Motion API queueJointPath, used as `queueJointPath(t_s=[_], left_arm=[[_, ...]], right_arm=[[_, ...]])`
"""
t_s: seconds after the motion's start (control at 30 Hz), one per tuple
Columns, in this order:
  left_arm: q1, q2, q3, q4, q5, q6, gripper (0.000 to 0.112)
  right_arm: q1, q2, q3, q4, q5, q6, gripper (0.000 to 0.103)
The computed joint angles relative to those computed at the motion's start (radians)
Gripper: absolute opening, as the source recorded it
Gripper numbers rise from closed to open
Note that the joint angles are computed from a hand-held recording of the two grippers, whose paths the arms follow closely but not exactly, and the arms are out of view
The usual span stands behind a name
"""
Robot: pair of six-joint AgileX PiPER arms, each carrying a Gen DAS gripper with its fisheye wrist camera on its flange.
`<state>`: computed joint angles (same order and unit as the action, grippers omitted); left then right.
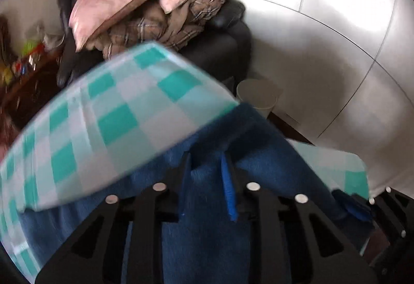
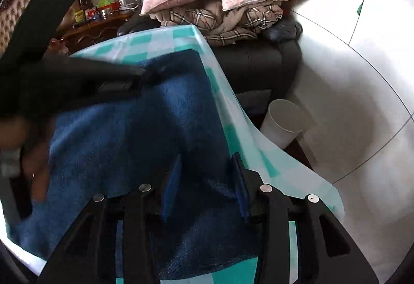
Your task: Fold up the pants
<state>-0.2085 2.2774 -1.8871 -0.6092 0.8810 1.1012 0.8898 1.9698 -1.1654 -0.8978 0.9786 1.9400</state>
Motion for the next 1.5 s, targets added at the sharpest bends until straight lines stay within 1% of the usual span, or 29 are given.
queueJointPath(t_s=[0.07,0.1,0.13,0.17,0.2,0.27,0.33,0.37,0.4,0.43,0.47,0.5,0.53,0.6,0.67,0.7,0.73,0.8,0.9,0.97,1.0,1.03,1.07,1.13,1.23,1.33,1.37,1.43,1.5], left_arm=[[0.002,0.020,-0.055,0.028,0.051,-0.054,0.028],[0.021,0.010,-0.056,0.003,0.078,-0.063,0.028],[0.043,-0.015,-0.029,-0.044,0.089,-0.045,0.032],[0.076,-0.046,0.009,-0.087,0.085,-0.027,0.041],[0.081,-0.080,0.063,-0.090,0.047,-0.027,0.045],[0.093,-0.107,0.131,-0.003,-0.058,-0.121,0.044],[0.114,-0.119,0.179,0.018,-0.088,-0.141,0.045],[0.113,-0.113,0.206,0.070,-0.124,-0.173,0.053],[0.114,-0.103,0.215,0.085,-0.139,-0.181,0.058],[0.120,-0.105,0.242,0.061,-0.164,-0.148,0.062],[0.122,-0.121,0.274,0.046,-0.196,-0.128,0.071],[0.116,-0.130,0.293,0.070,-0.231,-0.147,0.076],[0.113,-0.139,0.298,0.094,-0.234,-0.179,0.082],[0.121,-0.159,0.318,0.126,-0.226,-0.226,0.087],[0.122,-0.218,0.403,0.187,-0.283,-0.280,0.099],[0.135,-0.248,0.452,0.177,-0.289,-0.258,0.099],[0.155,-0.267,0.480,0.127,-0.268,-0.197,0.099],[0.207,-0.315,0.562,-0.004,-0.252,-0.028,0.099],[0.289,-0.388,0.685,-0.153,-0.228,0.179,0.099],[0.324,-0.410,0.730,-0.198,-0.216,0.247,0.099],[0.354,-0.414,0.746,-0.231,-0.171,0.309,0.099],[0.372,-0.419,0.766,-0.263,-0.155,0.369,0.099],[0.378,-0.434,0.797,-0.277,-0.179,0.414,0.095],[0.377,-0.443,0.827,-0.292,-0.216,0.450,0.091],[0.386,-0.445,0.854,-0.337,-0.229,0.523,0.088],[0.392,-0.452,0.880,-0.382,-0.238,0.598,0.086],[0.390,-0.455,0.888,-0.396,-0.246,0.615,0.086],[0.383,-0.457,0.892,-0.402,-0.256,0.620,0.086],[0.383,-0.461,0.897,-0.410,-0.260,0.633,0.085]], right_arm=[[0.000,0.017,-0.034,0.025,0.032,-0.039,0.037],[-0.001,0.021,-0.039,0.029,0.034,-0.039,0.037],[-0.002,0.022,-0.039,0.030,0.031,-0.033,0.037],[-0.005,0.020,-0.033,0.028,0.025,-0.029,0.037],[-0.006,0.021,-0.029,0.026,0.020,-0.025,0.037],[-0.006,0.022,-0.028,0.025,0.019,-0.025,0.037],[-0.003,0.022,-0.028,0.027,0.022,-0.028,0.037],[-0.002,0.024,-0.029,0.028,0.024,-0.028,0.037],[-0.001,0.025,-0.028,0.027,0.023,-0.026,0.037],[0.000,0.027,-0.030,0.028,0.026,-0.027,0.037],[0.002,0.030,-0.035,0.031,0.032,-0.032,0.037],[0.003,0.029,-0.038,0.034,0.036,-0.036,0.037],[0.006,0.029,-0.038,0.035,0.039,-0.036,0.037],[0.006,0.025,-0.033,0.032,0.034,-0.030,0.038],[0.007,0.024,-0.028,0.031,0.030,-0.027,0.038],[0.007,0.024,-0.028,0.030,0.030,-0.026,0.038],[0.007,0.024,-0.028,0.029,0.031,-0.025,0.038],[0.006,0.029,-0.034,0.029,0.035,-0.027,0.038],[0.008,0.035,-0.044,0.033,0.045,-0.035,0.038],[0.009,0.037,-0.047,0.036,0.047,-0.039,0.038],[0.008,0.036,-0.047,0.036,0.046,-0.040,0.038],[0.008,0.036,-0.046,0.036,0.045,-0.039,0.038],[0.008,0.037,-0.047,0.036,0.046,-0.040,0.038],[0.009,0.039,-0.053,0.039,0.052,-0.050,0.038],[0.002,0.038,-0.091,0.077,0.088,-0.082,0.038],[0.007,0.029,-0.151,0.018,0.140,-0.103,0.038],[-0.001,0.023,-0.164,0.005,0.134,-0.116,0.038],[-0.048,0.019,-0.200,-0.015,0.076,-0.174,0.038],[-0.105,0.064,-0.273,0.005,0.062,-0.276,0.038]])
